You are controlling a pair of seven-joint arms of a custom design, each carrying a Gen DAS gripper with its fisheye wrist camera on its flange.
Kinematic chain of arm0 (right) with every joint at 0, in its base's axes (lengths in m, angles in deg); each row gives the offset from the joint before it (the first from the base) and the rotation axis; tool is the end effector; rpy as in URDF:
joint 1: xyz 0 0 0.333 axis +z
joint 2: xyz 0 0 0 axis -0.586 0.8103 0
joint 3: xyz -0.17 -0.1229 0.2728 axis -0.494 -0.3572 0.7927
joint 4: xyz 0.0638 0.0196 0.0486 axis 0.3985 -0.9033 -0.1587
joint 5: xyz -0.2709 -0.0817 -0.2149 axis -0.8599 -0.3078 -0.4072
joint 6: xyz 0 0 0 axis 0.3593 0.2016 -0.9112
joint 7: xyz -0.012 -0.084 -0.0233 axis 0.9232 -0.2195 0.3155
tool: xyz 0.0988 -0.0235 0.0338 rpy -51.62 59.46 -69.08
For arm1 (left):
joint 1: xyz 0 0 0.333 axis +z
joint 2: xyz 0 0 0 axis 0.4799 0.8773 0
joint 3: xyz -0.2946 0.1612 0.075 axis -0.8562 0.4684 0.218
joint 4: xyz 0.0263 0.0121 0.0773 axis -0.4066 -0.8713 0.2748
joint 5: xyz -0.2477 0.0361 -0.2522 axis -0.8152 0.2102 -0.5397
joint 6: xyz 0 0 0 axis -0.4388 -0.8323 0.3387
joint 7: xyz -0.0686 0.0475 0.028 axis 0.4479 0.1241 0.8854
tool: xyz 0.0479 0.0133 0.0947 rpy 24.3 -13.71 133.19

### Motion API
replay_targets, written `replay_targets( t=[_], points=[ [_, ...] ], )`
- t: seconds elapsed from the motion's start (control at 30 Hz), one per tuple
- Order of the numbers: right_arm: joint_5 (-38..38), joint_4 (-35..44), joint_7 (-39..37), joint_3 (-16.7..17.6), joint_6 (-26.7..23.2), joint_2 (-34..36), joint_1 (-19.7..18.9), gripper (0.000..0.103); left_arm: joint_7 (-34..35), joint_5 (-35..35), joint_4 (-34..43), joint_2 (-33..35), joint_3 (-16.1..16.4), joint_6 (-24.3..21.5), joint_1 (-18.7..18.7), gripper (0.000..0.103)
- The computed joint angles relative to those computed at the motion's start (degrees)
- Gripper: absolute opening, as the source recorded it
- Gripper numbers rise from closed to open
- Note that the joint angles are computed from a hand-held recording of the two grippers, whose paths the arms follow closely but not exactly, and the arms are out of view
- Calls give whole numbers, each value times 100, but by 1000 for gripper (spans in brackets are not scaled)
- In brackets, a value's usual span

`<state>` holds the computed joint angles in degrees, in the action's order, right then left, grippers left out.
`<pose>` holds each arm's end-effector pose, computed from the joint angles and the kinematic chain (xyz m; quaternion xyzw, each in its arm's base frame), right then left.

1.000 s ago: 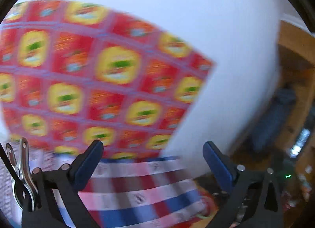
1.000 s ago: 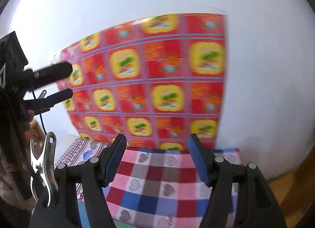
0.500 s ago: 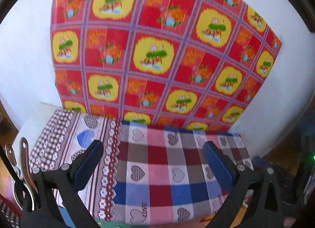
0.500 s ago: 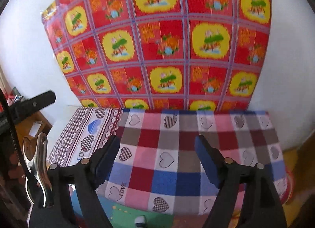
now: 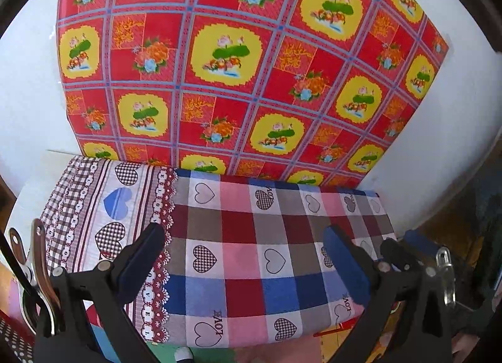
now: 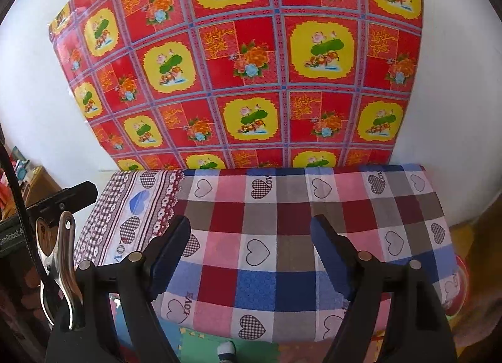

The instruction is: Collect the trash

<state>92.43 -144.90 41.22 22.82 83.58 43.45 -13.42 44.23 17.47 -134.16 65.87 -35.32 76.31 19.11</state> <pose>0.4834 0.2832 0.8268 -0.8022 0.4722 -0.1076 0.3491 0.4058 -0.2246 0.8199 -0.7930 0.4822 -0.2922 0.2309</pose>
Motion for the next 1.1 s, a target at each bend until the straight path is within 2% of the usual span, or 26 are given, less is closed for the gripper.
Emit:
replay_targets(
  t=[0.17,0.53,1.1],
  points=[
    [44,-33,-7,-19,-28,-5,-41,81,49,-115,-39,44,28,97,-39,103],
    [105,5,-19,-29,-94,0,-85,81,88,-200,49,124,42,-42,-116,103],
    [111,-221,-36,-66,-62,-204,-122,81,55,-236,128,184,48,10,-184,103]
  ],
)
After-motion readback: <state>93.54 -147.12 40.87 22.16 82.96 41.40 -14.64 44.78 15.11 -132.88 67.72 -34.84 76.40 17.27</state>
